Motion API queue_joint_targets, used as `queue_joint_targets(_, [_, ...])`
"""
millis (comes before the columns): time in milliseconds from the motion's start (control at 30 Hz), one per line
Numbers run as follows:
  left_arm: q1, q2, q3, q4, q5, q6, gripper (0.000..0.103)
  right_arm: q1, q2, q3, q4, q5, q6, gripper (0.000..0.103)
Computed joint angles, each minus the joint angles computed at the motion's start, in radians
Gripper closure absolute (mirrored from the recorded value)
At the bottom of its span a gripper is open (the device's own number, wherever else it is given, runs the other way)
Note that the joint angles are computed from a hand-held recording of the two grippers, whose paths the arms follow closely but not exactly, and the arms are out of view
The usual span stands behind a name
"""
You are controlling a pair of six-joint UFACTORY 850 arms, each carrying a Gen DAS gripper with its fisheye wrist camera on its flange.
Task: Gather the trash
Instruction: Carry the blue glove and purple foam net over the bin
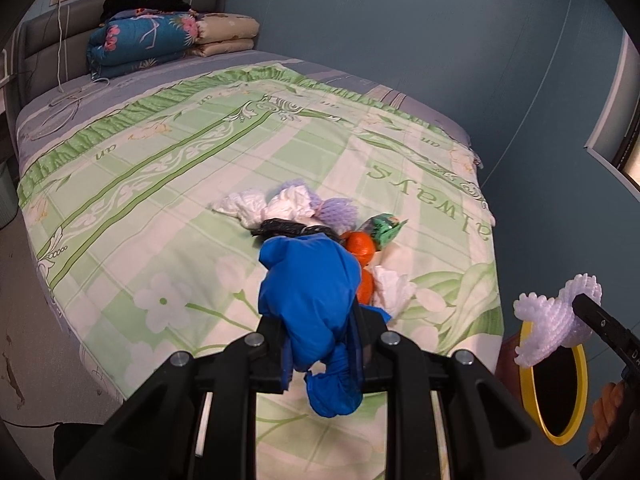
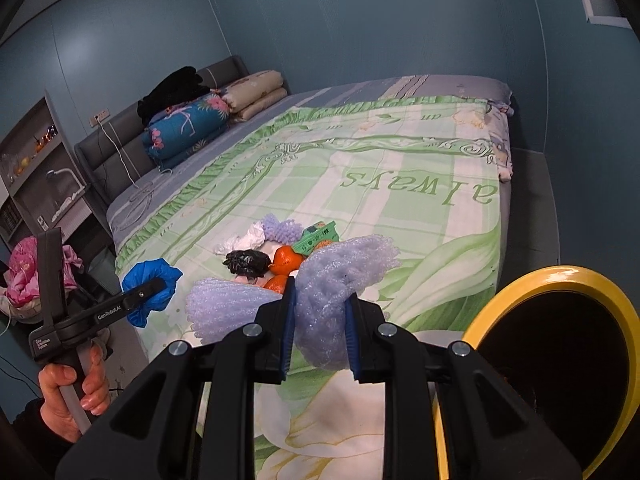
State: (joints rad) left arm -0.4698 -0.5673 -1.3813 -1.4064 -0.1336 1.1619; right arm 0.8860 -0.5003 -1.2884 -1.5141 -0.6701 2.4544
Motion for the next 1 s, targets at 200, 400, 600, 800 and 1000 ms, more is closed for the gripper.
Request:
queue_joint_targets(200, [-0.024, 0.023, 0.009, -0.077, -0.017, 0.082, 0.083, 0.012, 0.056, 0.059, -0.031, -0.046, 0.061, 0.082])
queue_joint_targets(400, [-0.051, 0.042, 0.015, -0.135, -0.035, 0.156, 0.083, 0.029, 0.108, 0.114, -0.039, -0.099, 0.100, 0.082])
queue_joint_targets(600, [-0.083, 0.058, 0.017, -0.170, -0.045, 0.211, 0.083, 0.045, 0.158, 0.167, -0.044, -0.153, 0.134, 0.082])
queue_joint_targets(800, [-0.112, 0.071, 0.018, -0.194, -0.058, 0.250, 0.083, 0.060, 0.202, 0.217, -0.041, -0.205, 0.162, 0.082])
queue_joint_targets(1000, [-0.141, 0.072, 0.006, -0.174, -0.067, 0.244, 0.083, 0.079, 0.236, 0.261, -0.022, -0.266, 0.179, 0.082])
